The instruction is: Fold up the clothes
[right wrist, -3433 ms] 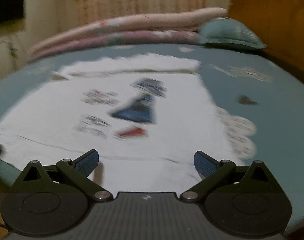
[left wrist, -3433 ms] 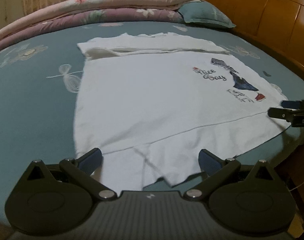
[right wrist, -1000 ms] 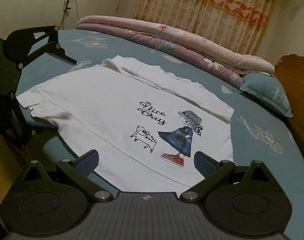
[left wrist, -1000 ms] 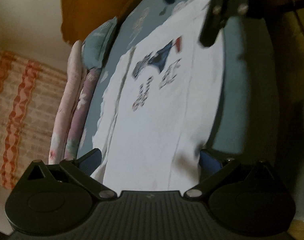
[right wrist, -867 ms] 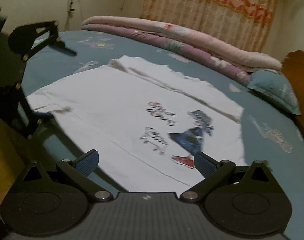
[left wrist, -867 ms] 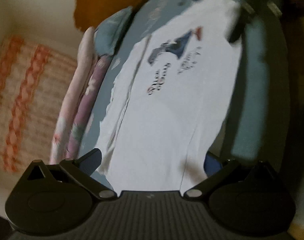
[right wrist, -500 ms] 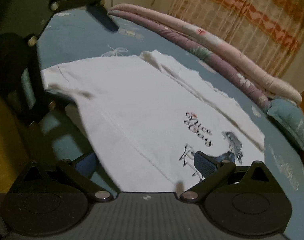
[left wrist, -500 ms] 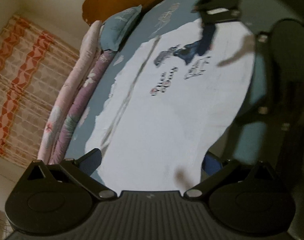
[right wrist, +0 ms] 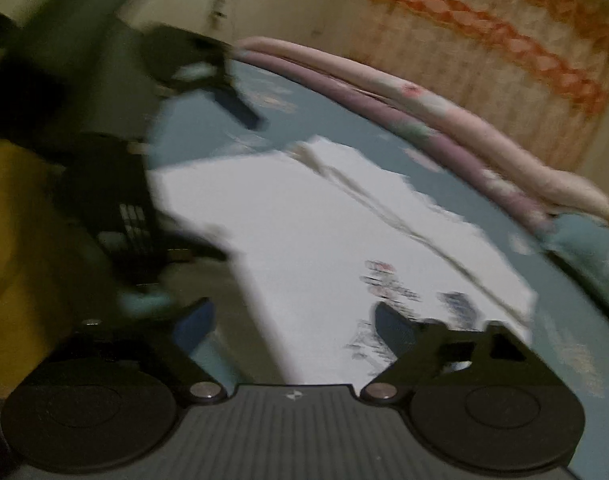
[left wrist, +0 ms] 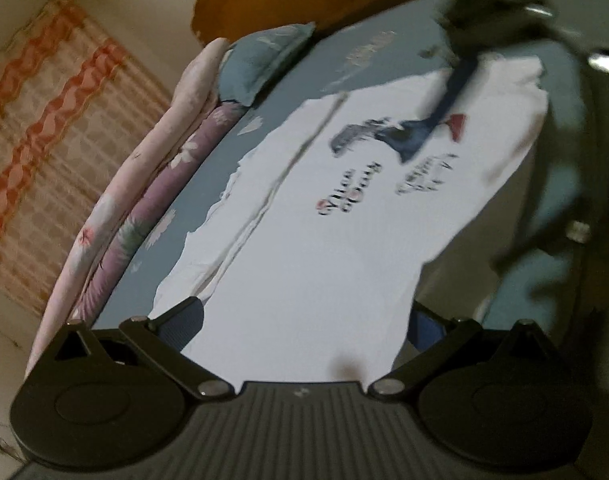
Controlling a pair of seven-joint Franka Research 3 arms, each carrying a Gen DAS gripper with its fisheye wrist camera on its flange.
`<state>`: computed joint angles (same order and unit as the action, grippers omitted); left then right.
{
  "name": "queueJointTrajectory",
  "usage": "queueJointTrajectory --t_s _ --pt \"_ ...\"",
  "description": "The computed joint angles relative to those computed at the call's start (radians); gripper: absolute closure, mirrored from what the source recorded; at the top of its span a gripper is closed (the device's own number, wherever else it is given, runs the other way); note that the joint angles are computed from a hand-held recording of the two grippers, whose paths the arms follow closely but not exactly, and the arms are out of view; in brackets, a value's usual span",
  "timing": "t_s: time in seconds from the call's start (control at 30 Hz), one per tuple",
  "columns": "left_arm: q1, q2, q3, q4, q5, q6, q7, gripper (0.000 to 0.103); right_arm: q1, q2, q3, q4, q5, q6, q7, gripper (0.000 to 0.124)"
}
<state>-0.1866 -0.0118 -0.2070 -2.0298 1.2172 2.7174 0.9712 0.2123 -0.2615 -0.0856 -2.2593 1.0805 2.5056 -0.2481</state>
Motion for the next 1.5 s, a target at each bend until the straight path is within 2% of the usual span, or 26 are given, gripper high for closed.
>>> queueJointTrajectory --t_s 0.07,0.13,0.23,0.27,0.4,0.5,0.6,0.67,0.73,0.8,0.93,1.03,1.17,1.33,1.5 --pt "0.001 0.003 0.001 0.008 0.013 -0.011 -0.019 0.001 -0.007 -0.004 -0.015 0.013 -0.036 -0.1 0.008 0.064" --pt "0.002 0.002 0.002 0.009 0.021 -0.015 -0.029 0.001 -0.013 0.003 -0.008 0.022 -0.086 -0.152 0.016 0.074" --pt "0.004 -0.014 0.002 -0.007 0.024 -0.011 -0.037 0.001 -0.017 0.041 0.029 0.03 -0.158 -0.119 0.081 0.096" --pt "0.005 -0.024 0.002 -0.018 0.023 -0.007 -0.037 0.001 -0.017 0.059 0.037 0.039 -0.174 -0.109 0.11 0.098" --pt "0.012 -0.095 -0.009 -0.091 0.008 0.011 -0.026 0.001 -0.029 0.127 0.035 0.107 -0.152 -0.13 0.226 0.098" --pt "0.016 -0.185 -0.013 -0.179 -0.066 0.094 0.016 0.001 -0.035 0.13 0.038 0.12 -0.12 -0.13 0.226 0.098" --pt "-0.013 -0.247 0.012 -0.261 -0.232 0.221 0.173 0.001 -0.039 0.132 0.04 0.128 -0.108 -0.135 0.208 0.098" --pt "-0.06 -0.255 0.035 -0.292 -0.359 0.248 0.301 0.001 -0.041 0.13 0.038 0.133 -0.1 -0.147 0.19 0.097" --pt "-0.102 -0.241 0.052 -0.302 -0.467 0.235 0.416 0.001 -0.044 0.126 0.038 0.134 -0.099 -0.154 0.178 0.096" --pt "-0.113 -0.215 0.044 -0.294 -0.533 0.202 0.487 0.001 -0.046 0.12 0.038 0.133 -0.099 -0.156 0.172 0.096" --pt "-0.144 -0.159 0.06 -0.276 -0.725 0.2 0.657 0.001 -0.044 0.107 0.039 0.115 -0.086 -0.101 0.157 0.096" --pt "-0.129 -0.111 0.053 -0.244 -0.822 0.208 0.718 0.001 -0.041 0.108 0.037 0.111 -0.088 -0.093 0.149 0.096" --pt "-0.103 -0.069 0.043 -0.201 -0.974 0.176 0.809 0.001 -0.044 0.113 0.036 0.104 -0.123 -0.104 0.144 0.096" --pt "-0.03 -0.083 0.011 -0.199 -0.857 0.149 0.699 0.003 -0.051 0.123 0.035 0.101 -0.179 -0.132 0.121 0.096" --pt "-0.02 -0.093 0.019 -0.201 -0.896 0.15 0.716 0.003 -0.041 0.118 0.044 0.098 -0.183 -0.136 0.054 0.096"
